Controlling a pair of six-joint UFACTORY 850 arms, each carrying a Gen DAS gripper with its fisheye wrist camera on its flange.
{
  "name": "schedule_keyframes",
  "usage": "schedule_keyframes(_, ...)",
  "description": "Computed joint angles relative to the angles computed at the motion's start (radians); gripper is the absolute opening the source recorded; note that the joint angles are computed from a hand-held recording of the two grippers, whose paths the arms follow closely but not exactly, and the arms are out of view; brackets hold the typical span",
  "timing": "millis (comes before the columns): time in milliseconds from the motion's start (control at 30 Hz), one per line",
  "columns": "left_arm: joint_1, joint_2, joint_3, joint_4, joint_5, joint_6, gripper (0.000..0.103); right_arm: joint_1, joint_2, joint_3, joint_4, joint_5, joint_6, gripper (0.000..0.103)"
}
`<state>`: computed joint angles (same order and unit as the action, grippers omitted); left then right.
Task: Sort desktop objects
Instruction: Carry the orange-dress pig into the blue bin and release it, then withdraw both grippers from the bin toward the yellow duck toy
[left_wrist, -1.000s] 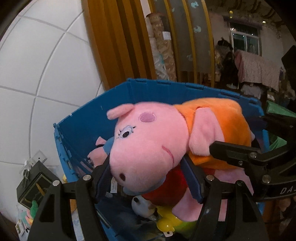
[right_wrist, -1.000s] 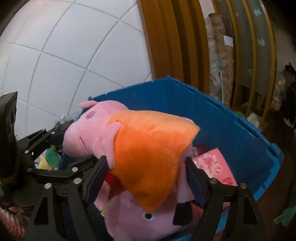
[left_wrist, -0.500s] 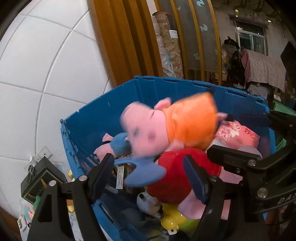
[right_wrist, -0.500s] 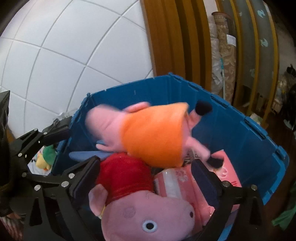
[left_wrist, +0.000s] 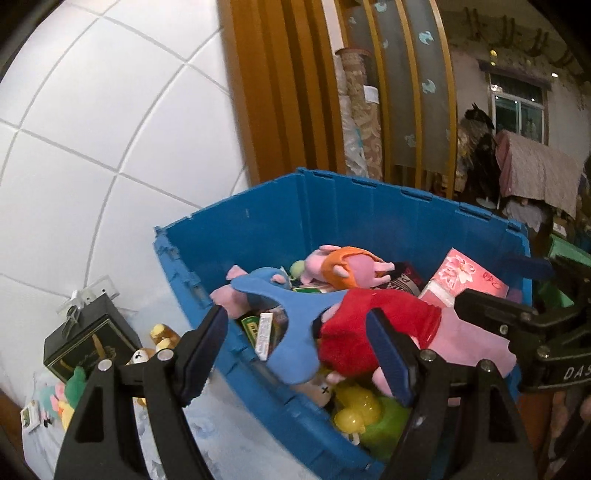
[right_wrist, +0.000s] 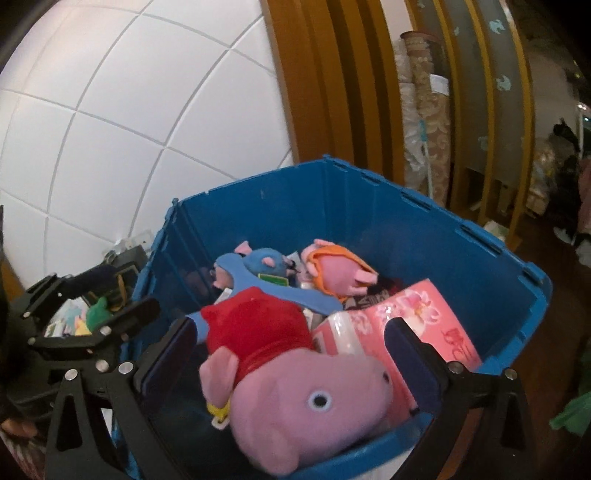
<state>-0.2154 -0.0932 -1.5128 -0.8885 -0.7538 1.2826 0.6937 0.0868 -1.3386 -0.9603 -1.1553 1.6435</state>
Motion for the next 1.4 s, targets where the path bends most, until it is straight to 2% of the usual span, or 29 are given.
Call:
schedule_keyframes(200, 0.067, 0.019, 0.026, -0.042, -0.043, 0.031, 0.077, 0.068, -0.071, -0.078, -0.008, -0.073, 0.006, 0.103)
schedule_keyframes(367, 0.132, 0.030, 0.049, -0.094, -0.046, 0.082, 0.077, 0.110, -0.164, -0.180, -0.016, -0.114, -0.034, 0.103)
schedule_keyframes(467, 0.179, 0.020, 0.051, -0.115, -0.052, 0.080, 0.077, 0.116, -0.219, -0.242, -0.001, -0.122, -0.059, 0.103)
schedule_keyframes(600, 0.215, -0.029, 0.010, -0.033, -0.054, -0.012, 0.076, 0.113, -0.297, -0.322, 0.019, -0.090, -0.108, 0.103)
schedule_keyframes(700, 0.242, -0.041, 0.015, -0.038, -0.036, 0.012, 0.077, 0.117, -0.368, -0.398, 0.026, -0.095, -0.128, 0.103)
schedule_keyframes(833, 0.286, -0.077, -0.009, -0.025, -0.054, 0.015, 0.077, 0.118, -0.439, -0.482, 0.048, -0.091, -0.157, 0.103)
schedule_keyframes(1000, 0.329, -0.131, -0.046, 0.049, -0.042, -0.047, 0.077, 0.120, -0.561, -0.634, 0.096, -0.074, -0.243, 0.103)
schedule_keyframes(1133, 0.378, -0.178, -0.071, 0.064, -0.041, -0.073, 0.077, 0.124, -0.666, -0.769, 0.124, -0.092, -0.324, 0.103)
schedule_keyframes(1233, 0.411, -0.216, -0.086, 0.110, -0.009, -0.117, 0.077, 0.109, -0.735, -0.854, 0.179, -0.054, -0.374, 0.103)
schedule_keyframes(1333, 0.443, -0.271, -0.118, 0.188, 0.017, -0.195, 0.077, 0.086, -0.827, -0.974, 0.256, -0.016, -0.458, 0.103)
schedule_keyframes(1400, 0.463, -0.307, -0.135, 0.246, 0.039, -0.265, 0.077, 0.066, -0.928, -1.123, 0.323, -0.019, -0.546, 0.103)
